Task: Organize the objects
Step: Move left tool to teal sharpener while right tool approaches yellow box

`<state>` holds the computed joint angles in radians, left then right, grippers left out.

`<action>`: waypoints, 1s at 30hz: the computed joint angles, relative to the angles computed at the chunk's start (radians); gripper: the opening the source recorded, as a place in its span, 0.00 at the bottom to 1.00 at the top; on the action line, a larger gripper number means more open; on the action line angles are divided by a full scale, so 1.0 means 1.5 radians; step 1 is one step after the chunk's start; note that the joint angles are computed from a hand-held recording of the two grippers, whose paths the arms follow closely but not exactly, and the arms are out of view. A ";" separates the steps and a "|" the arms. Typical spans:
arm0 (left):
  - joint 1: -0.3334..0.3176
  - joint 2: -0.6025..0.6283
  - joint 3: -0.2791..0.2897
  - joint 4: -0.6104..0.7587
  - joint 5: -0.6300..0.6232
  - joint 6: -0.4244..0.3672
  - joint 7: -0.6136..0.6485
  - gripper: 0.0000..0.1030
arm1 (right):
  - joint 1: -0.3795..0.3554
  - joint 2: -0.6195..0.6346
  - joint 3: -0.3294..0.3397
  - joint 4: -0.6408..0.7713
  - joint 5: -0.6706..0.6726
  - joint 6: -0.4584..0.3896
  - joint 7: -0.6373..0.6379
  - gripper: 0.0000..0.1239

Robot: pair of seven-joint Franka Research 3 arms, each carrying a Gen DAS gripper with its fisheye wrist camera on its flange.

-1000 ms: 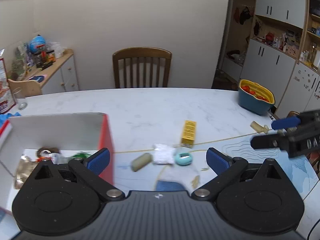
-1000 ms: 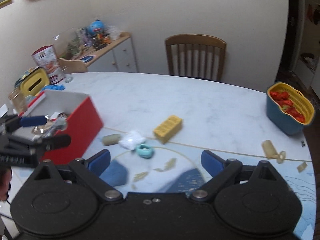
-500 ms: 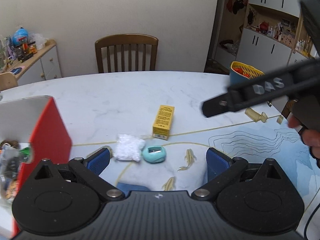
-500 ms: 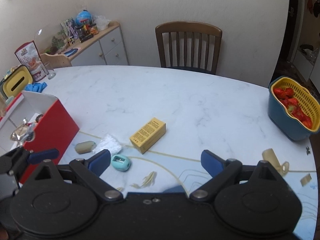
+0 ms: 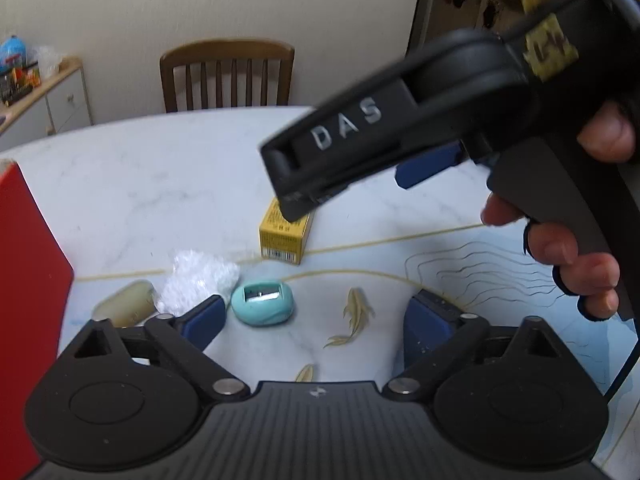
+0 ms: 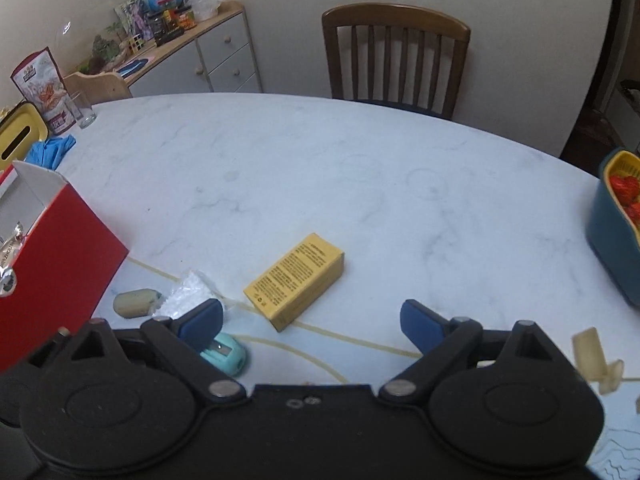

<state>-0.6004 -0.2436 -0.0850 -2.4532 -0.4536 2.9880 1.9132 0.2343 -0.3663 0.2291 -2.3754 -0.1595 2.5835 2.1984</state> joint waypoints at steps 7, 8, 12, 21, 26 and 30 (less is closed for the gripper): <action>0.034 0.031 -0.028 0.016 0.036 0.000 -0.037 0.90 | 0.006 0.047 -0.011 0.025 0.008 0.017 -0.020 0.75; 0.038 0.034 -0.030 0.018 0.040 0.002 -0.041 0.90 | 0.006 0.055 -0.012 0.030 0.006 0.018 -0.018 0.75; 0.056 0.049 -0.044 0.027 0.066 0.004 -0.061 0.83 | 0.006 0.083 -0.014 0.047 -0.005 0.019 0.001 0.73; 0.125 0.056 -0.096 0.016 0.231 0.035 -0.203 0.55 | 0.020 0.126 -0.028 0.080 -0.038 0.003 0.041 0.60; 0.139 0.058 -0.096 0.018 0.306 0.038 -0.276 0.36 | 0.032 0.129 -0.036 0.080 -0.034 -0.005 0.049 0.48; 0.113 0.054 -0.070 0.011 0.293 0.043 -0.256 0.36 | 0.035 0.121 -0.035 0.075 -0.039 -0.014 0.053 0.31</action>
<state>-0.4316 -0.1621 -0.1900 -2.4370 -0.0145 3.0528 1.5293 0.2869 -0.1845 0.1759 -2.2631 -0.2180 2.5627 2.2777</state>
